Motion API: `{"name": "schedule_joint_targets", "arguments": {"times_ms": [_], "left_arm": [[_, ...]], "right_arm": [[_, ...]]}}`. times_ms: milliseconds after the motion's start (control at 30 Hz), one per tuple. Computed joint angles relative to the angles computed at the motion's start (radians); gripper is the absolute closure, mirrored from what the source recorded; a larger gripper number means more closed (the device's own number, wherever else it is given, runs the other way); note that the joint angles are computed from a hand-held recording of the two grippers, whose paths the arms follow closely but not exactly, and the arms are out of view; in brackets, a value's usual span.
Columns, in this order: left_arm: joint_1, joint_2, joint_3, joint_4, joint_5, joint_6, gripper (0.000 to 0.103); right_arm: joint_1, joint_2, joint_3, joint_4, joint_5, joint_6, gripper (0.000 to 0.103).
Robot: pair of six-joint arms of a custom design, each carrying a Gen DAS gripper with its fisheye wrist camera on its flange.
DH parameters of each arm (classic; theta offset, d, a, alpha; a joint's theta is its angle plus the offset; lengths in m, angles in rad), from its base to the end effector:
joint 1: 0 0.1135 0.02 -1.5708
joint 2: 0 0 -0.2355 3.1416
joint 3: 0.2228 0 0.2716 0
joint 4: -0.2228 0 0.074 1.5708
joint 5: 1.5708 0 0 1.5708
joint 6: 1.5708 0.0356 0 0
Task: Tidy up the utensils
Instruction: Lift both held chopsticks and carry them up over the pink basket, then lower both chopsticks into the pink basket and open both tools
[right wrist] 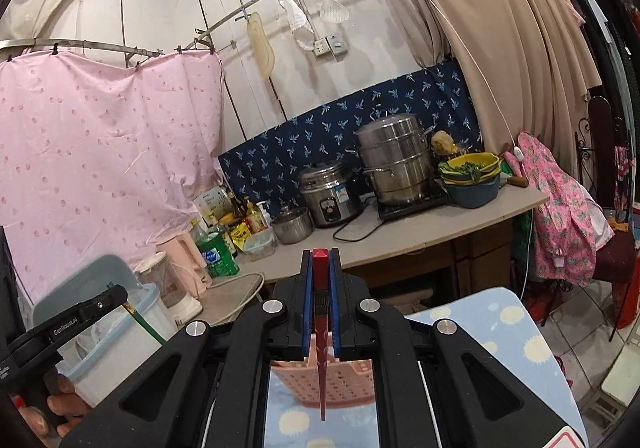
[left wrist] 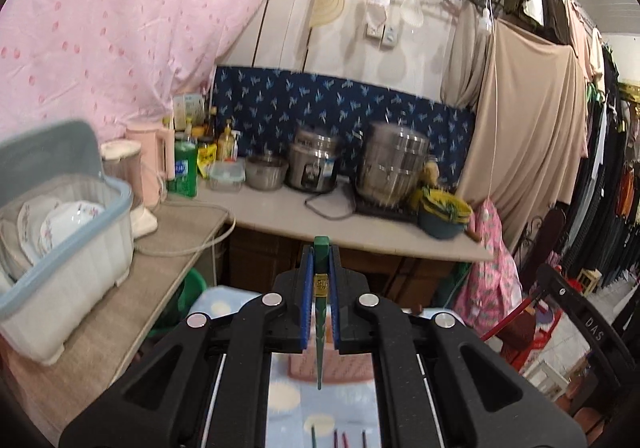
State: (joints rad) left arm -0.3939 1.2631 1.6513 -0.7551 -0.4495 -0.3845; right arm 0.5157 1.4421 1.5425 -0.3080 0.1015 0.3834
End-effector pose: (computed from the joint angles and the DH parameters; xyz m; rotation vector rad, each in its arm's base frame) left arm 0.2554 -0.0894 0.4557 -0.2861 1.8792 -0.0923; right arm 0.3101 0.1716 0.4108 -0.0452 1.8110 0.5553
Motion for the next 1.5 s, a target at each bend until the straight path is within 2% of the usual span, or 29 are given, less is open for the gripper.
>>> {"name": "schedule_joint_targets", "arguments": {"times_ms": [300, 433, 633, 1000, 1033, 1133, 1167, 1500], "left_arm": [[0.091, 0.236, 0.196, 0.074, 0.043, 0.042, 0.096], [0.123, 0.310, 0.214, 0.091, 0.074, 0.038, 0.096], [0.153, 0.374, 0.190, 0.123, 0.112, 0.029, 0.096], [0.180, 0.425, 0.138, 0.160, 0.144, 0.013, 0.095], [0.176, 0.425, 0.134, 0.164, 0.135, 0.017, 0.092], [0.169, 0.428, 0.136, 0.165, 0.120, 0.021, 0.070], [0.168, 0.422, 0.130, 0.171, 0.114, 0.020, 0.067], [0.139, 0.348, 0.077, 0.161, 0.092, 0.015, 0.065]], "right_arm": [[-0.031, 0.360, 0.404, -0.053, -0.015, -0.006, 0.096], [-0.034, 0.488, 0.519, -0.089, -0.013, -0.024, 0.096], [-0.033, 0.615, 0.613, -0.129, -0.007, -0.039, 0.096], [-0.040, 0.691, 0.631, -0.148, -0.033, -0.045, 0.096], [-0.040, 0.682, 0.617, -0.139, -0.027, -0.046, 0.096], [-0.036, 0.662, 0.595, -0.127, -0.018, -0.049, 0.091], [-0.037, 0.651, 0.581, -0.121, -0.020, -0.047, 0.091], [-0.030, 0.496, 0.404, -0.056, -0.015, -0.065, 0.084]]}}
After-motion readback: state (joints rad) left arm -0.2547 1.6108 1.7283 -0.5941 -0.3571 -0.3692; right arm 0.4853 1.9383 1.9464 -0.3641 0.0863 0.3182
